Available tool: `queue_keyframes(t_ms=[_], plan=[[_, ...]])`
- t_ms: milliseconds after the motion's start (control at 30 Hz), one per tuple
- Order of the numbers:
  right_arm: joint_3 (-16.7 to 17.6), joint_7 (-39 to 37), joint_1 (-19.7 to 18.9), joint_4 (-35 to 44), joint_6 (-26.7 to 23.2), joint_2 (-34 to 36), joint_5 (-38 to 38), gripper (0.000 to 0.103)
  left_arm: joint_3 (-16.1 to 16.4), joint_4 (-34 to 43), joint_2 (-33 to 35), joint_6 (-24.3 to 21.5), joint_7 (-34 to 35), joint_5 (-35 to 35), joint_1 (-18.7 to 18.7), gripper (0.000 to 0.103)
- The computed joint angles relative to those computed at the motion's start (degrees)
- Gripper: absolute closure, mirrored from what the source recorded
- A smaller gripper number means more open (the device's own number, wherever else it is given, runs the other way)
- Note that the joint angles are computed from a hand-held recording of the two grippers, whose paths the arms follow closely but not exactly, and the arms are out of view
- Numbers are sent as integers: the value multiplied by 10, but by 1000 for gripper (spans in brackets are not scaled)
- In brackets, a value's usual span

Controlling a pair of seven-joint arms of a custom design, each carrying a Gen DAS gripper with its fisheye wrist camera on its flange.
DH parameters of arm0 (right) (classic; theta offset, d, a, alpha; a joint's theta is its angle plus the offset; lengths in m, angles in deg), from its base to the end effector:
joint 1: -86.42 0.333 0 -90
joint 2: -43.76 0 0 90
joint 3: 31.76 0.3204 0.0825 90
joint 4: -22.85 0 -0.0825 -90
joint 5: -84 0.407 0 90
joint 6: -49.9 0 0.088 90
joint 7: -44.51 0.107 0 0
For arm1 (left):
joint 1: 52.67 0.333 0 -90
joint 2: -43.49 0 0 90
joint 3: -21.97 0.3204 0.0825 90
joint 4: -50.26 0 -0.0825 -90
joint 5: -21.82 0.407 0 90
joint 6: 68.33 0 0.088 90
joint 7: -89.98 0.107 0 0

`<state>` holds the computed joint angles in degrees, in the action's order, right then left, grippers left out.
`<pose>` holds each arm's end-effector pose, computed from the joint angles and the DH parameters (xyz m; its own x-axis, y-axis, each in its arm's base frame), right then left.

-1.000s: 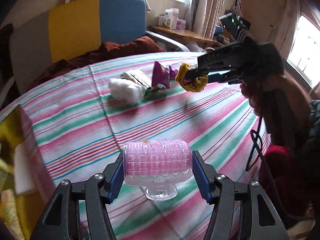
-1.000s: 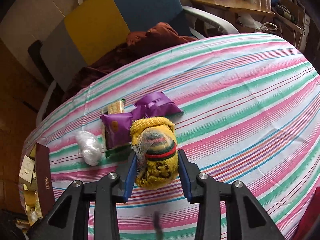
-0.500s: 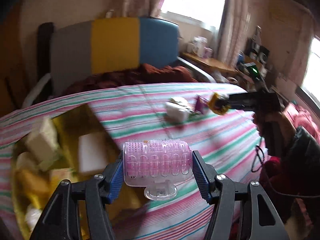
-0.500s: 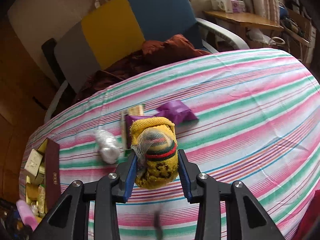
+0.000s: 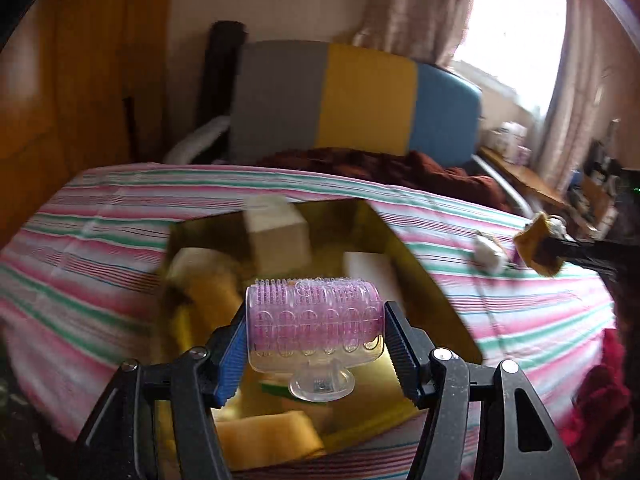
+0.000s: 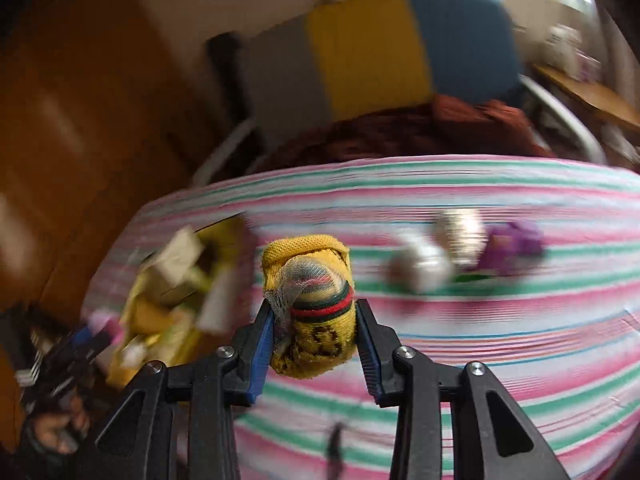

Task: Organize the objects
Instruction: 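Carry and drop the roller into the tray with left tool while right drops the sock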

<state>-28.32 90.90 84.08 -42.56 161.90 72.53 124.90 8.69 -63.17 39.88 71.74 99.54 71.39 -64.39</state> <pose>0.7555 0.0455 0.5697 0.6260 -0.6995 -0.3447 -0.7130 -0.3345 -0.6162 0.5461 -0.2568 0.5488 0.3626 -0.9246 0.1167 -0.5726 -0.3198 -0.7548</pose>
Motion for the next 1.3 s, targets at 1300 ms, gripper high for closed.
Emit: queue_keyframes(t_ms=[1300], plan=[[-6, -58, 111, -209, 25, -122, -53, 39, -10, -62, -59, -63, -79, 20, 18, 19]])
